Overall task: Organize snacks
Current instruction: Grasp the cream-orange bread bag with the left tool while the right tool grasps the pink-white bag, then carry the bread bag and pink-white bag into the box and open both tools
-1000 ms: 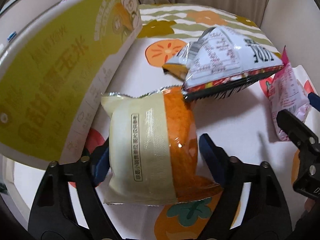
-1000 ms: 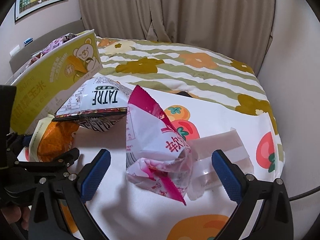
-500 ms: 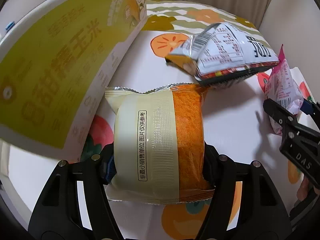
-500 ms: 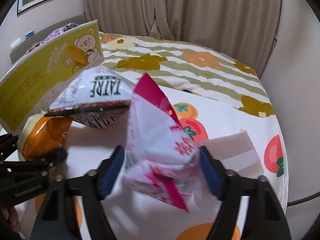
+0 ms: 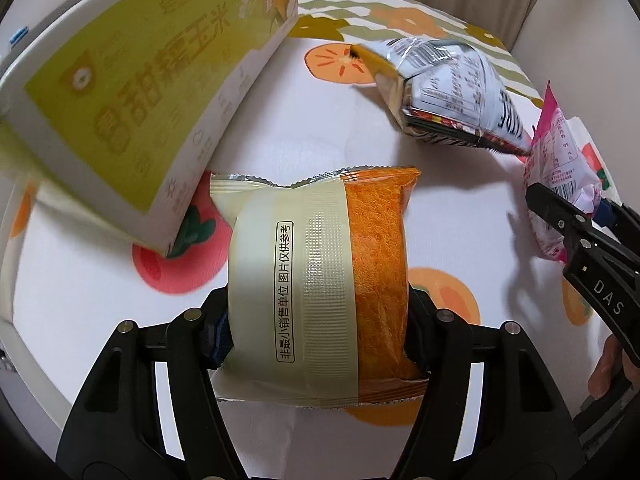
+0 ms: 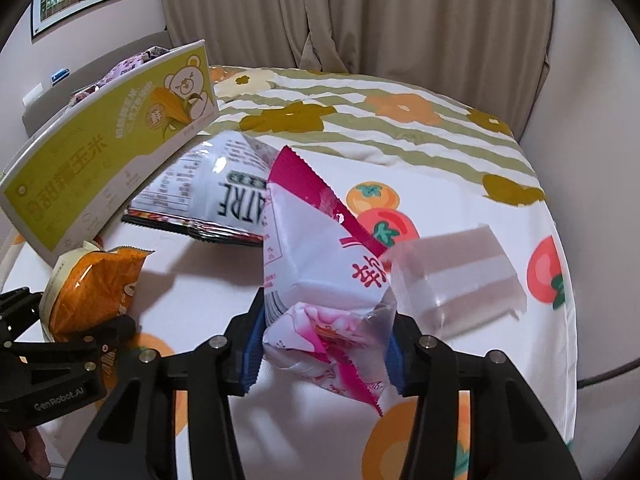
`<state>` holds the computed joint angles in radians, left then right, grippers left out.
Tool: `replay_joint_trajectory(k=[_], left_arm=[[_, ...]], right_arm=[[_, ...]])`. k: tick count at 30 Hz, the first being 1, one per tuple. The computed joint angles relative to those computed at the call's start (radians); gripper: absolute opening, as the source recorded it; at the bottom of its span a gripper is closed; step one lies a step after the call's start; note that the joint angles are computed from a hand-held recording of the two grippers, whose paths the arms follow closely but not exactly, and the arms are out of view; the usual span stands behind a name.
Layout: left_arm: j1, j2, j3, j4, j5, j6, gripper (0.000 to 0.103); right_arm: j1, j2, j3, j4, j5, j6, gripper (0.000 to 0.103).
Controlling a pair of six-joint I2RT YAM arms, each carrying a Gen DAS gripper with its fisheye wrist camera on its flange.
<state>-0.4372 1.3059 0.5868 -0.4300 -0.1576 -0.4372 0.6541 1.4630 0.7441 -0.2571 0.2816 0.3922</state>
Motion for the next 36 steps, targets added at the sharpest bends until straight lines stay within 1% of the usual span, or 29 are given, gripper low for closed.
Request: replay_joint_trajectory(k=[3,9,13,16,20,23,26,28,31,33,34,36], left_arm=[[-0.015,-0.053,-0.011,-0.03,-0.002,-0.002,0.062],[-0.037,-0.191,0.002,-0.148,0.0,-0.007,0.062],[-0.046,-0.282,0.037,-0.231,0.001,0.009,0.062],[-0.05,-0.343,0.087,-0.303,-0.005,0.025,0.062],[-0.021,-0.404,0.174,-0.379,0.014,0.077,0.062],[0.042,-0.426,0.241,-0.406,0.05,0.161,0.062],[0.15,-0.434,0.317,-0.441,0.119,0.257,0.062],[0.242,-0.425,0.364,-0.46,0.181,0.329,0.062],[0.422,-0.361,0.452,-0.468,0.298,0.46,0.062],[0.517,-0.335,0.487,-0.472,0.357,0.525,0.062],[0.589,-0.304,0.521,-0.484,0.404,0.577,0.062],[0.686,-0.25,0.576,-0.501,0.469,0.641,0.062]], right_arm=[[0.02,-0.045,-0.013,-0.035,0.004,0.035,0.044],[0.095,-0.123,-0.012,-0.121,0.047,0.101,0.044],[0.139,-0.165,0.01,-0.189,0.072,0.148,0.044],[0.167,-0.2,0.054,-0.261,0.083,0.187,0.044],[0.221,-0.213,0.163,-0.375,0.143,0.217,0.043],[0.244,-0.202,0.242,-0.436,0.169,0.242,0.043],[0.261,-0.164,0.333,-0.482,0.194,0.261,0.043],[0.275,-0.121,0.406,-0.511,0.213,0.275,0.044],[0.295,-0.047,0.519,-0.537,0.232,0.29,0.043],[0.315,0.011,0.607,-0.559,0.246,0.294,0.044],[0.324,0.037,0.644,-0.565,0.254,0.294,0.043],[0.337,0.112,0.748,-0.582,0.258,0.289,0.044]])
